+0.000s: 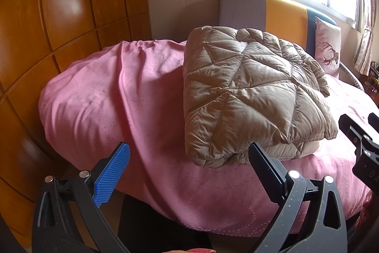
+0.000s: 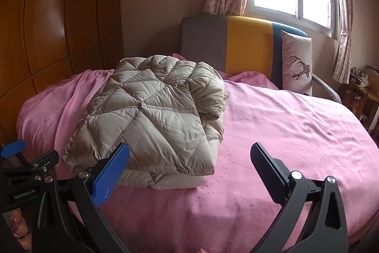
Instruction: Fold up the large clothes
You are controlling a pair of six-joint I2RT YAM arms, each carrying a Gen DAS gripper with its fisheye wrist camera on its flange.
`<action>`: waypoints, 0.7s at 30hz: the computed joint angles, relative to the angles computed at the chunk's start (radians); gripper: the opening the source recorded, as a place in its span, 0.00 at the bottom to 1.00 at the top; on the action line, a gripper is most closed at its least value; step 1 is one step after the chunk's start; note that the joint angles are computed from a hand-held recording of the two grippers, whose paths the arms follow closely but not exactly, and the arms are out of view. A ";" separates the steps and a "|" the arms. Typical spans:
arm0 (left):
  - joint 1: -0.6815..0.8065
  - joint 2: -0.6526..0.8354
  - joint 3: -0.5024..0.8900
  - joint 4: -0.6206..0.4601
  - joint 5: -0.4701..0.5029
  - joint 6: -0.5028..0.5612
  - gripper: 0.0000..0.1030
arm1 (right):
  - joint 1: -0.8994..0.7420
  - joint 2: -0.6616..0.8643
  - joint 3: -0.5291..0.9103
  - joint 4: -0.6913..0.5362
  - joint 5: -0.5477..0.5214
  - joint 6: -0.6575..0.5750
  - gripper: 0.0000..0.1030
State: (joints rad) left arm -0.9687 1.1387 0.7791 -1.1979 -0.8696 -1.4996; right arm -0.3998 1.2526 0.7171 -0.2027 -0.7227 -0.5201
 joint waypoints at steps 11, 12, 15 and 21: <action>0.010 -0.006 0.000 0.008 0.003 0.014 0.96 | 0.005 0.003 -0.003 0.007 0.004 0.007 0.98; 0.013 -0.006 0.000 0.012 0.004 0.019 0.96 | 0.005 0.003 -0.004 0.006 0.004 0.007 0.98; 0.018 -0.009 -0.002 0.017 0.007 0.025 0.96 | 0.007 0.007 -0.002 0.004 0.005 0.003 0.98; 0.021 -0.007 -0.002 0.019 0.008 0.027 0.96 | 0.008 0.017 0.003 0.002 0.007 0.005 0.98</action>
State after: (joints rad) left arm -0.9473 1.1314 0.7766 -1.1787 -0.8616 -1.4725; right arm -0.3916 1.2691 0.7197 -0.2012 -0.7155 -0.5150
